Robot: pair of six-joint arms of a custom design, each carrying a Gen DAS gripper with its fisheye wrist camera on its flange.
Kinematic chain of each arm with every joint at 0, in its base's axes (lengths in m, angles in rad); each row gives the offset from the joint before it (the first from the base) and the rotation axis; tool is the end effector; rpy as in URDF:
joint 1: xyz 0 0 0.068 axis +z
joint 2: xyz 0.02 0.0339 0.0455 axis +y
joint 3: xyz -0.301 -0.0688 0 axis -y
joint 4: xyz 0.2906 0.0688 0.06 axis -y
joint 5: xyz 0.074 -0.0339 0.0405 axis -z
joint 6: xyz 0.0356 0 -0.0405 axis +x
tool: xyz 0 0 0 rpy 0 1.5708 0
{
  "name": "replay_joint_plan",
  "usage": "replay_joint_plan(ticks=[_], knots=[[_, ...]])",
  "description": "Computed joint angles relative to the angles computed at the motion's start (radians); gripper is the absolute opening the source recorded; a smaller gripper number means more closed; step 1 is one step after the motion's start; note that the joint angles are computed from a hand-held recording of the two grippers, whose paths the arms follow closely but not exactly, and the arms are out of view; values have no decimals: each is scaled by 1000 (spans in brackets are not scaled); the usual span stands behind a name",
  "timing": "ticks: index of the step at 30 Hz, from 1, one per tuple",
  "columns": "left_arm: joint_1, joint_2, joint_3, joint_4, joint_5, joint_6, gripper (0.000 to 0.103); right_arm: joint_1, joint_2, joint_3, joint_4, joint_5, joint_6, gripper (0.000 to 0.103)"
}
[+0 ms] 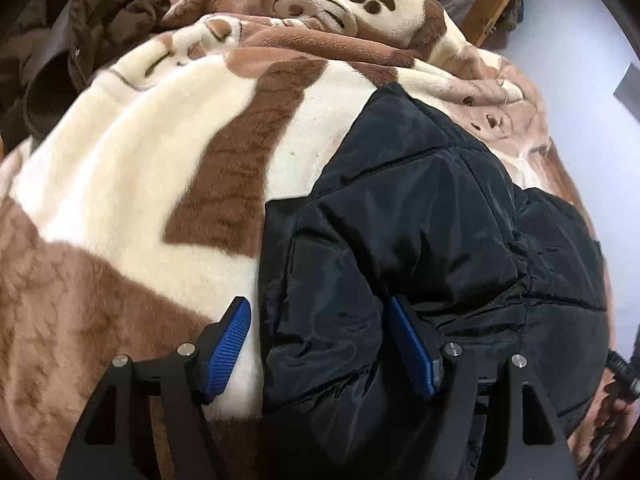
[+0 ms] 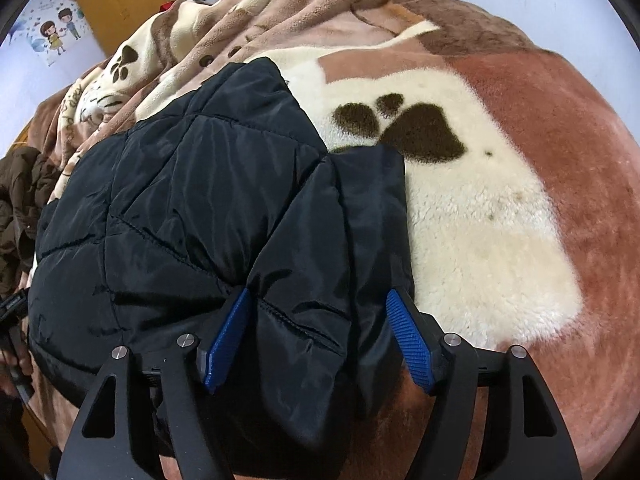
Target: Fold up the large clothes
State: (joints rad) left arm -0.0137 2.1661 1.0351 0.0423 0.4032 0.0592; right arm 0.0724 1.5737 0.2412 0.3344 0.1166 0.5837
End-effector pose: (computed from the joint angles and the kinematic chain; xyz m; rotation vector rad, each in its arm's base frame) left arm 0.4161 -0.0197 0.0307 0.2258 2.5998 -0.5179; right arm 0.2068 0.0108 0.0544 0.6903 2.4669 0.1015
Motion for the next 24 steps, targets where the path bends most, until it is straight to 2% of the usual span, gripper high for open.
replay_joint_plan(ticks=[3, 7, 10, 13, 15, 18, 21, 24], knots=[[15, 5, -25, 27, 30, 8, 76, -7, -6, -31, 34, -28, 2, 70], [1, 32, 5, 19, 20, 2, 80, -35, 37, -26, 79, -60, -16, 71], [-23, 56, 46, 4, 1, 2, 83, -61, 93, 5, 103, -74, -35, 75], [-38, 81, 83, -11, -1, -14, 85, -110, 156, 21, 155, -118, -44, 85], [-39, 84, 85, -9, 3, -22, 86, -137, 171, 10, 193, -155, -45, 86], [-29, 81, 58, 22, 24, -26, 86, -125, 172, -15, 229, -147, -31, 86], [-16, 97, 56, 36, 60, -44, 86, -154, 210, -23, 276, -201, -24, 86], [-30, 116, 84, 22, 44, -47, 90, -172, 248, 20, 253, -234, -49, 86]])
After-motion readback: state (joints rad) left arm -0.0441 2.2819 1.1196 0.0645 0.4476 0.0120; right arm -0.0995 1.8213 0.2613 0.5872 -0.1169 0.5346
